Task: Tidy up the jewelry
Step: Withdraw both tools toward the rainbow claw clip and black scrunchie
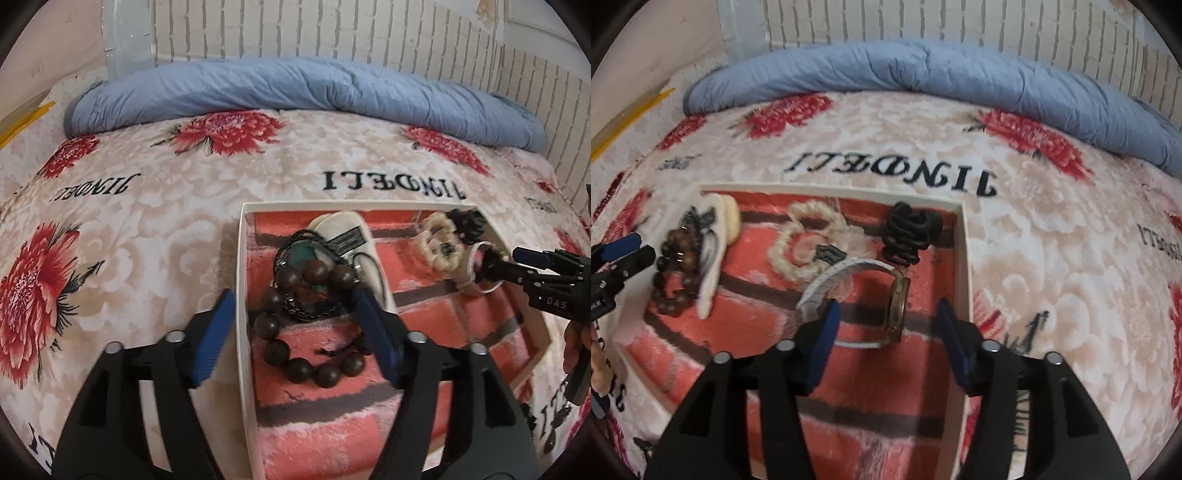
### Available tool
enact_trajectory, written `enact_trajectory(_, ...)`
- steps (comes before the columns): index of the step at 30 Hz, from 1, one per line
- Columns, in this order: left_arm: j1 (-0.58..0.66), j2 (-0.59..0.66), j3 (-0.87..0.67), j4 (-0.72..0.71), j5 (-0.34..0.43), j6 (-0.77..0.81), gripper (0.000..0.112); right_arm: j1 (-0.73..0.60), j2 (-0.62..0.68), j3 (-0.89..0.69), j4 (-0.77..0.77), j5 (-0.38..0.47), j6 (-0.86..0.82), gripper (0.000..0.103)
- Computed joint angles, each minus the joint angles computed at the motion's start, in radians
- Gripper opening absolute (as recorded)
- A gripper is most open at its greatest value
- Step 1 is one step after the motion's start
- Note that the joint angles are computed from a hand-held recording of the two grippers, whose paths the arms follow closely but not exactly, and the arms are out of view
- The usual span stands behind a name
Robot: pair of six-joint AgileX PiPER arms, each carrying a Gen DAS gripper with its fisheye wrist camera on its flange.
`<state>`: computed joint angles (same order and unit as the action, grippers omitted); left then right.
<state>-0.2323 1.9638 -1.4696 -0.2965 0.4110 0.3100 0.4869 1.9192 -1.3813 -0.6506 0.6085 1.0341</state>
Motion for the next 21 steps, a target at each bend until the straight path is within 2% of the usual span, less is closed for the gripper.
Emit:
enact_trajectory(2, -0.002, -0.036, 0.035, -0.028, -0.013, 0.022, 0.081, 0.016, -0.04, 0.035, -0.029, 0.0, 0.038, 0.068)
enact_trajectory(8, -0.008, -0.159, 0.175, -0.1, -0.049, 0.088, 0.093, 0.083, -0.175, 0.205, -0.156, -0.023, 0.247, 0.079)
enact_trajectory(14, 0.0, -0.289, 0.331, -0.148, -0.078, 0.143, 0.097, 0.163, -0.263, 0.344, -0.263, -0.001, 0.426, 0.082)
enact_trajectory(18, 0.026, -0.369, 0.436, -0.242, -0.08, 0.228, 0.098, 0.215, -0.315, 0.431, -0.322, 0.032, 0.54, 0.083)
enact_trajectory(21, 0.029, -0.414, 0.499, -0.242, -0.09, 0.231, 0.098, 0.257, -0.351, 0.49, -0.352, 0.055, 0.622, 0.083)
